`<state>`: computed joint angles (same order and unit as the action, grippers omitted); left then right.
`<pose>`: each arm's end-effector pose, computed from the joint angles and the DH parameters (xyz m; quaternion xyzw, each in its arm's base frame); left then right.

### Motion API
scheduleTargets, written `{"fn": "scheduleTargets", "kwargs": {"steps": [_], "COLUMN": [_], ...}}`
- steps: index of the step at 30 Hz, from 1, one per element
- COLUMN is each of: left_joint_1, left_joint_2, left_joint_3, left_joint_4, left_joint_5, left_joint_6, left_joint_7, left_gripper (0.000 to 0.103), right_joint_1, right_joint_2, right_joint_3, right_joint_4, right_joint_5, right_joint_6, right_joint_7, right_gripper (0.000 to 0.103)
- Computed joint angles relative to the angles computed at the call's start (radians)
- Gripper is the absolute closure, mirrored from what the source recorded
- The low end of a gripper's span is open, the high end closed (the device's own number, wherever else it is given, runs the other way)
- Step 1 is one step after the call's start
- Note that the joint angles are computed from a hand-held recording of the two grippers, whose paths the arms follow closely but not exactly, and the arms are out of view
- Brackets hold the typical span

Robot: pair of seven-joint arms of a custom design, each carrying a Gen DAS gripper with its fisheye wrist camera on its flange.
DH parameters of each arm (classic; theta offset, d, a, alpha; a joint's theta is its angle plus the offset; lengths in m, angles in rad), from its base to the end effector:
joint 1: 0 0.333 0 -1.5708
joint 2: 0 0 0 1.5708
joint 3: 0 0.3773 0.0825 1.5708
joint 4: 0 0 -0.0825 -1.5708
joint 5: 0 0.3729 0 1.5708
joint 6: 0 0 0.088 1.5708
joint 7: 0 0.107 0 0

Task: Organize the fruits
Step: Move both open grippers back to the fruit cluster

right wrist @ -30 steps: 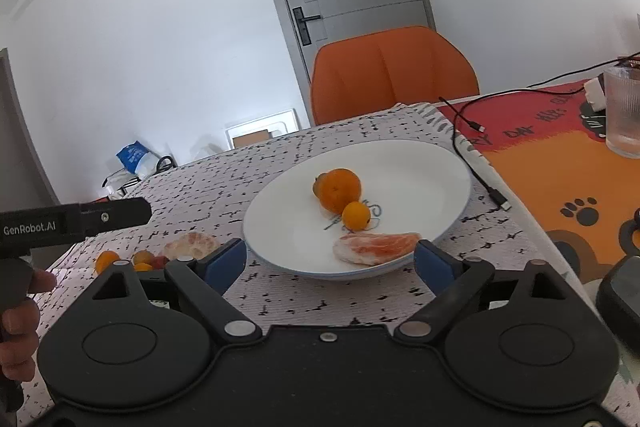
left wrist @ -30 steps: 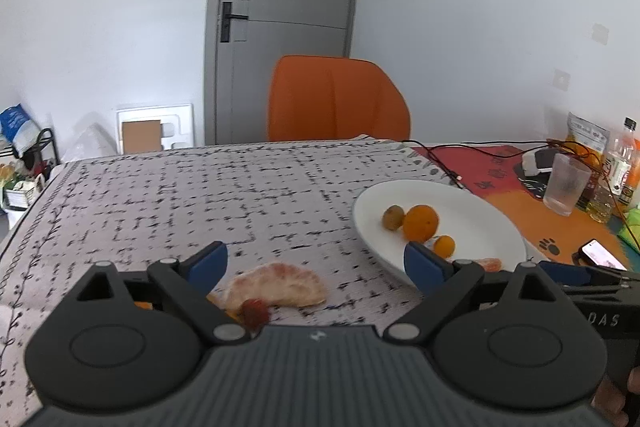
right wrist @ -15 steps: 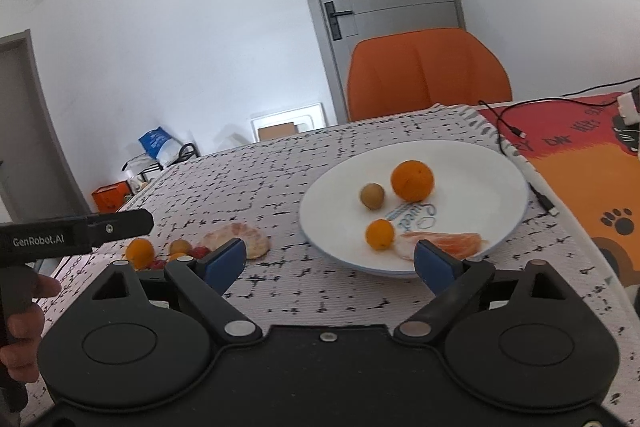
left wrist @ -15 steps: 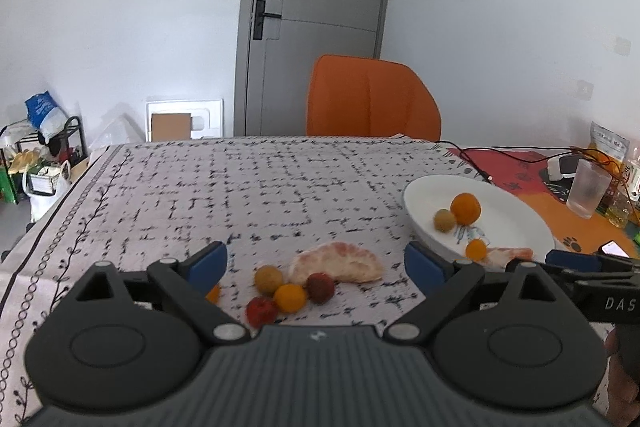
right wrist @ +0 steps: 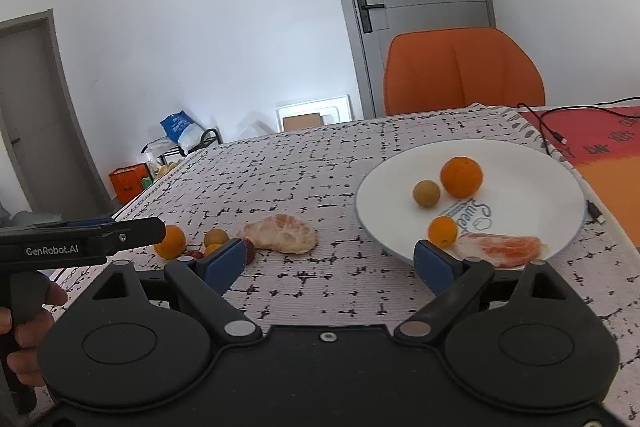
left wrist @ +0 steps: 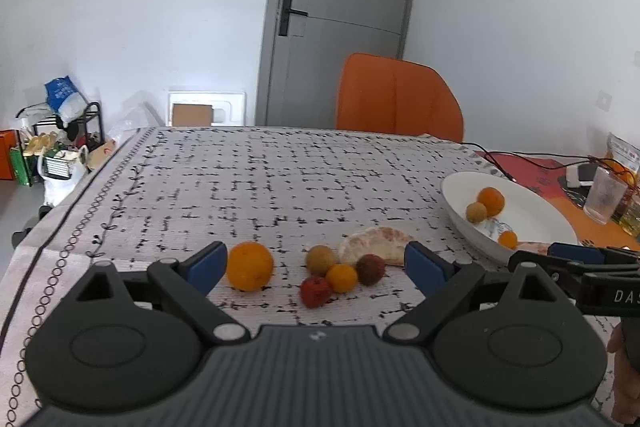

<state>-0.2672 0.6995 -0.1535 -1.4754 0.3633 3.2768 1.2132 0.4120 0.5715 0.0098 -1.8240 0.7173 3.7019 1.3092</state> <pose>0.7237 -0.3192 0.4569 -0.4853 0.6986 -0.4675 0.2406 0.6651 0.2021 0.4224 -0.5203 0.6366 -0.3424 0.4547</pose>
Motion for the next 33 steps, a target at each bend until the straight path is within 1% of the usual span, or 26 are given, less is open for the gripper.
{"fn": "scheduleTargets", "kwargs": {"steps": [2, 5, 7, 9, 13, 17, 20, 22, 28, 30, 33], "left_joint_1": [-0.029, -0.019, -0.017, -0.013, 0.007, 0.028, 0.035, 0.041, 0.073, 0.081, 0.093], "left_joint_2": [-0.002, 0.003, 0.005, 0.009, 0.021, 0.039, 0.053, 0.063, 0.101, 0.113, 0.131], "left_joint_3": [0.049, 0.047, 0.051, 0.051, 0.030, 0.006, -0.001, -0.009, -0.064, -0.080, -0.105], "left_joint_4": [-0.005, -0.003, -0.004, -0.001, 0.011, 0.035, 0.055, 0.068, 0.124, 0.143, 0.170], "left_joint_5": [-0.014, -0.022, -0.026, -0.027, -0.024, -0.022, -0.023, -0.023, -0.029, -0.037, -0.050], "left_joint_6": [0.019, 0.014, 0.018, 0.019, 0.006, -0.020, -0.036, -0.047, -0.093, -0.112, -0.138], "left_joint_7": [-0.017, -0.026, -0.034, -0.037, -0.037, -0.032, -0.029, -0.025, 0.010, 0.023, 0.047], "left_gripper": [0.009, 0.011, 0.011, 0.014, 0.019, 0.025, 0.027, 0.027, 0.031, 0.034, 0.036], "right_joint_1": [0.000, 0.000, -0.001, -0.004, -0.003, 0.023, 0.030, 0.031, 0.021, 0.016, 0.018], "right_joint_2": [0.006, 0.015, 0.020, 0.026, 0.042, 0.064, 0.080, 0.091, 0.121, 0.128, 0.141], "right_joint_3": [0.001, 0.001, 0.000, 0.002, -0.003, -0.038, -0.053, -0.059, -0.066, -0.066, -0.078], "right_joint_4": [0.010, 0.026, 0.038, 0.051, 0.084, 0.130, 0.159, 0.181, 0.241, 0.256, 0.282], "right_joint_5": [-0.007, -0.016, -0.024, -0.037, -0.061, -0.059, -0.072, -0.086, -0.145, -0.167, -0.193], "right_joint_6": [-0.007, -0.019, -0.039, -0.059, -0.099, -0.154, -0.189, -0.216, -0.289, -0.309, -0.337], "right_joint_7": [-0.001, -0.001, -0.001, 0.004, 0.015, 0.011, 0.017, 0.025, 0.069, 0.086, 0.113], "right_gripper": [0.012, 0.015, 0.022, 0.025, 0.031, 0.035, 0.037, 0.041, 0.051, 0.054, 0.054]}}
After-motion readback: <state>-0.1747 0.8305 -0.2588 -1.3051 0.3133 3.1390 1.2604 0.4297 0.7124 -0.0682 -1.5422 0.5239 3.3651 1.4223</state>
